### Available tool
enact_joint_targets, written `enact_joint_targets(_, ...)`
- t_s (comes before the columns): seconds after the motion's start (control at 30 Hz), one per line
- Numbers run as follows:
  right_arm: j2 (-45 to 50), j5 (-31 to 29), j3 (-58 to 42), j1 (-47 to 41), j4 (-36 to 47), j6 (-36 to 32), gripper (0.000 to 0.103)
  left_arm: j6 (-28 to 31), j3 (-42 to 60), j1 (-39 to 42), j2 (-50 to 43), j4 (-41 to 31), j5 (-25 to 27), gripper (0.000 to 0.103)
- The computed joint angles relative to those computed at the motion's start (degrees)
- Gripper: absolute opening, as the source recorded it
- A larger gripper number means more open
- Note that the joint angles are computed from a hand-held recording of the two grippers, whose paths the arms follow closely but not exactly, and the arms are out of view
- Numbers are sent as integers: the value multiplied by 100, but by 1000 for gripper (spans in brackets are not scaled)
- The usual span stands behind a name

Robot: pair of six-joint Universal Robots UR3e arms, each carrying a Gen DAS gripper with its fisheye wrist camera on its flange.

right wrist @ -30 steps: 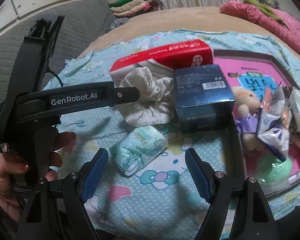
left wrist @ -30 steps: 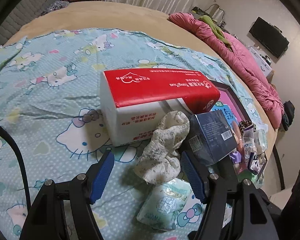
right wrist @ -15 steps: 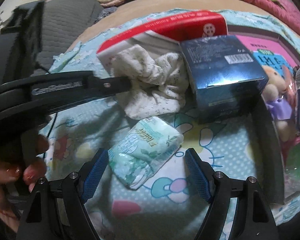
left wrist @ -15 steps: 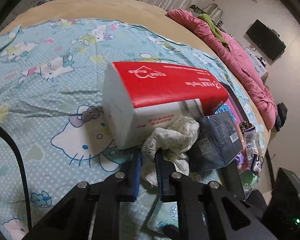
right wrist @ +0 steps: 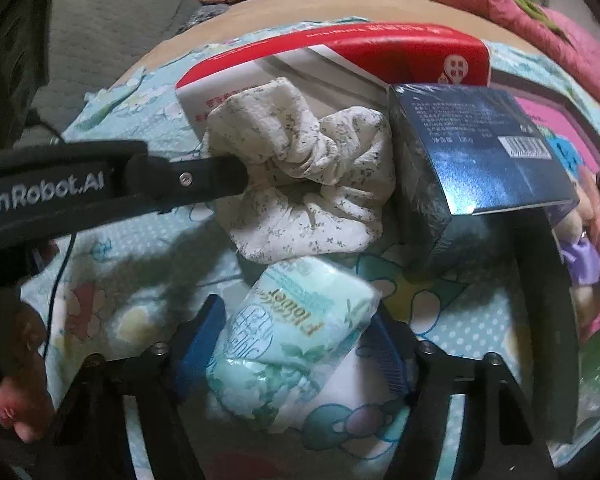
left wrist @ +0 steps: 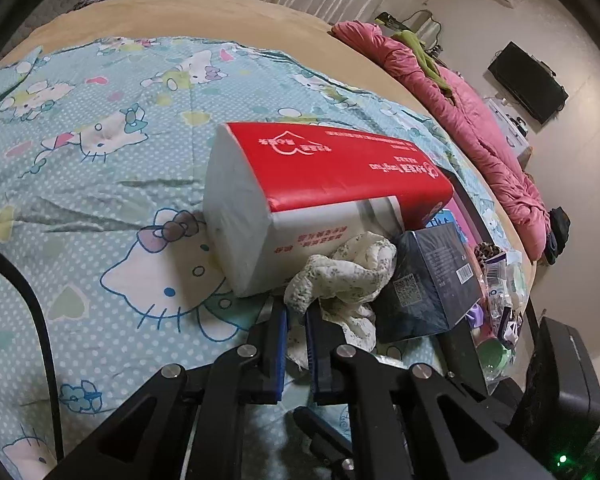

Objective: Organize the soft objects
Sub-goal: 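Grasp the second diaper pack with the right tool while the left tool grasps the grey cloth, then carry the diaper pack with the right tool while the left tool carries the cloth to the book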

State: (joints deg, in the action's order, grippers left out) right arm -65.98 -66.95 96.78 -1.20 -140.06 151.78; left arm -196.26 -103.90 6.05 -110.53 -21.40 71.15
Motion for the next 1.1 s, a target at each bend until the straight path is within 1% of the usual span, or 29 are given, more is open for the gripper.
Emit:
enact_joint_targets(0.03, -58, 8, 27, 5, 25, -101, 59, 2, 8, -26, -3, 17, 6, 8)
enact_joint_targets(0.13, -338, 136, 315, -164, 36, -584, 54, -44, -16, -70, 8, 97, 33, 6)
enact_joint_targets(0.23, -525, 346, 362, -363, 358, -857, 52, -87, -65, -129, 65, 191, 76, 6)
enact_joint_targets(0.33, -984, 661, 606, -733, 640, -1362, 51, -105, -81, -228, 164, 221, 183, 6)
enact_joint_targets(0.57, -1651, 1256, 576, -1364, 1376, -1934, 51, -293, -195, -464, 630, 260, 541, 6)
enact_joint_targets(0.63, -1598, 1345, 439, -1330, 1320, -1774, 51, -376, -192, -569, 778, 236, 669, 6)
enact_joint_targets(0.7, -1715, 1514, 372, -1548, 1496, -1903, 51, -421, -130, -679, 897, 152, 807, 6)
enact_joint_targets(0.77, -1757, 1662, 315, -1694, 1484, -1914, 51, -465, -42, -819, 1011, 55, 994, 6)
enact_joint_targets(0.9, -1749, 1956, 99, -1976, 1550, -1878, 51, -590, 176, -1056, 1185, -112, 1185, 6)
enact_joint_targets(1.1, -1644, 2339, -297, -2515, 1686, -1818, 51, -731, 1009, -1490, 1049, -610, 1421, 6)
